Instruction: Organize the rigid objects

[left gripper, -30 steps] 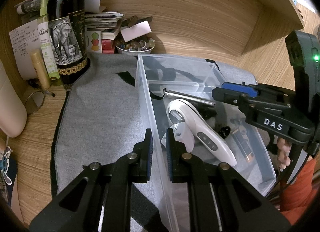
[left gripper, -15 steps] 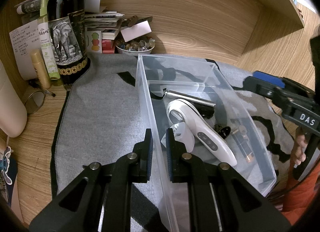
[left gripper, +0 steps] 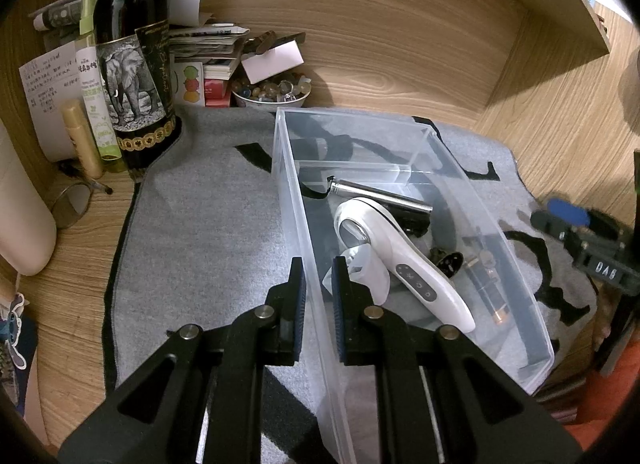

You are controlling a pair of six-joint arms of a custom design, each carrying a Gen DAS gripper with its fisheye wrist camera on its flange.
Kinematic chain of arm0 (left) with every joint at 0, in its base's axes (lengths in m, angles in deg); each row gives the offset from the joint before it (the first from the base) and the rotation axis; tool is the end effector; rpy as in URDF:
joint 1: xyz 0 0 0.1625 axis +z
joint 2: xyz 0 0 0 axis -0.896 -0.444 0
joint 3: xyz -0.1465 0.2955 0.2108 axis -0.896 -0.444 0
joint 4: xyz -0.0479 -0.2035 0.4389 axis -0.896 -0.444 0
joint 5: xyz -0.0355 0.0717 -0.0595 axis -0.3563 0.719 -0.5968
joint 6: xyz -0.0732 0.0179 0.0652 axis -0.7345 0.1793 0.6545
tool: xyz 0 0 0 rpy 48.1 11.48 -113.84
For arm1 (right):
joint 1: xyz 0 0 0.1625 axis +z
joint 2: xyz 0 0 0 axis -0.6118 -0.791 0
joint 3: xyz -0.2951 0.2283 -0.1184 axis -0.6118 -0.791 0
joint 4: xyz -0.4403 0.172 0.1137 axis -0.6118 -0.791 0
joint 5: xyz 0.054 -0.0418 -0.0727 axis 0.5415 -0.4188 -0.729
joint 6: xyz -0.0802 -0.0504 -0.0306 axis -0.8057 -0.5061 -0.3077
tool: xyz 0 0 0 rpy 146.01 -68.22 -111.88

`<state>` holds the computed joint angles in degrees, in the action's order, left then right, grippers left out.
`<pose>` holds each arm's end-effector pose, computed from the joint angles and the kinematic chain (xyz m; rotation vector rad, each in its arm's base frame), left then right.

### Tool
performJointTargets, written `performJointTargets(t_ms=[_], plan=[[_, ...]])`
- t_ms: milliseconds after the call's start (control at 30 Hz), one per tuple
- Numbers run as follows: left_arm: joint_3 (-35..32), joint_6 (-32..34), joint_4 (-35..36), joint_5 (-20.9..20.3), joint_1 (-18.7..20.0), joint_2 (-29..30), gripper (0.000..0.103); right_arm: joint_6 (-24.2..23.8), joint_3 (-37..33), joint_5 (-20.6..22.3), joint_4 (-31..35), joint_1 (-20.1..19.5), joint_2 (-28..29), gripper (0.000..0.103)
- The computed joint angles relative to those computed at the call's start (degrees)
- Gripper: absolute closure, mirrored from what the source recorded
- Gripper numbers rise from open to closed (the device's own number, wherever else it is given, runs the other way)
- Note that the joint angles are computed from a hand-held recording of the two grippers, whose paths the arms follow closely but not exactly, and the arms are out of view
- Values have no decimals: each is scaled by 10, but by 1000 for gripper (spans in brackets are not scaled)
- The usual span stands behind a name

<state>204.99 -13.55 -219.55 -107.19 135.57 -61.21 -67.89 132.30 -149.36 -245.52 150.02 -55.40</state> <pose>0.0322 -0.5266 0.2958 0.2815 2.3974 -0.9129 0.3213 -0.5737 -0.0241 0.8804 -2.2886 0.7268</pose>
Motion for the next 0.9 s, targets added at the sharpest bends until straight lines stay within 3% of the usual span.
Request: performJointTargets(t_ms=[300, 700, 900], plan=[[2, 7, 12, -4, 8, -19, 91, 37, 10, -13, 58, -24, 2, 43], [6, 7, 15, -6, 8, -25, 91, 34, -28, -8, 111, -33, 38, 44], [6, 6, 15, -6, 8, -26, 91, 6, -21, 0, 100, -31, 36, 65]])
